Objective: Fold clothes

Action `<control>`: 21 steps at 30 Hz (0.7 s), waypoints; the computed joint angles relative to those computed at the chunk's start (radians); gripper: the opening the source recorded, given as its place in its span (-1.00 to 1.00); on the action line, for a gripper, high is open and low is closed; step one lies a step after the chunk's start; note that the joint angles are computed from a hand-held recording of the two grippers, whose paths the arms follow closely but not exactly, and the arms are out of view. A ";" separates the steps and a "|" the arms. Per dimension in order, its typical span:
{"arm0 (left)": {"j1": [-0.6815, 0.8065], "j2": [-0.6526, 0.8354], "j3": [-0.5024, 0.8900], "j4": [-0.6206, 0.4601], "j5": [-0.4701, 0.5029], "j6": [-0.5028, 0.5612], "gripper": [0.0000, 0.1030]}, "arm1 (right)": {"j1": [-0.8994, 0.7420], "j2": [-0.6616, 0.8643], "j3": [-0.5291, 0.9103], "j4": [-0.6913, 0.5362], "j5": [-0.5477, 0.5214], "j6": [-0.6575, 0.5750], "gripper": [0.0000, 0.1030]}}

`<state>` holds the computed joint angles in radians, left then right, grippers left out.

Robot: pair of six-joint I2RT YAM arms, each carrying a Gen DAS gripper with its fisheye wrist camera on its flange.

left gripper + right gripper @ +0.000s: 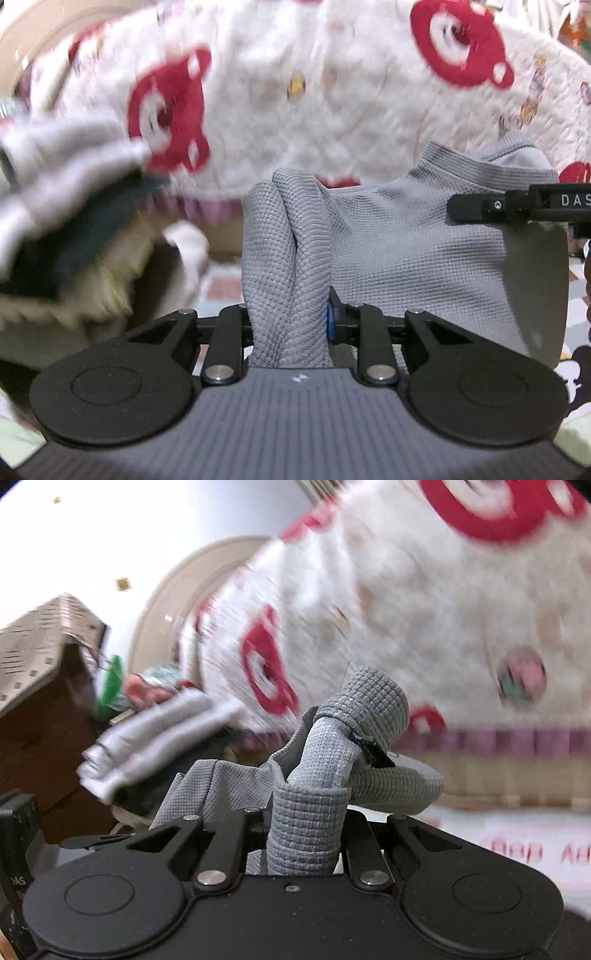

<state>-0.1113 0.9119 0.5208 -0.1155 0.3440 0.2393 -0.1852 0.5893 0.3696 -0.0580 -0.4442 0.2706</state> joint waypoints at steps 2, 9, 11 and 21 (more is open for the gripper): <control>0.056 -0.044 0.089 -0.093 0.036 0.048 -0.56 | 0.062 -0.034 0.069 -0.046 0.038 -0.019 -0.67; 0.491 -0.028 0.443 -0.451 0.408 0.256 -0.55 | 0.338 0.022 0.281 -0.067 0.168 -0.052 -0.67; 0.581 0.007 0.536 -0.519 0.465 0.309 -0.55 | 0.425 0.069 0.340 -0.060 0.222 -0.061 -0.67; 0.830 0.067 0.621 -0.512 0.472 0.535 -0.69 | 0.779 0.351 0.497 0.039 0.446 -0.149 -0.68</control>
<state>0.7191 0.9794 1.1416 -0.6273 0.8159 0.7739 0.5935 0.9400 0.8667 -0.0191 0.0016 0.1215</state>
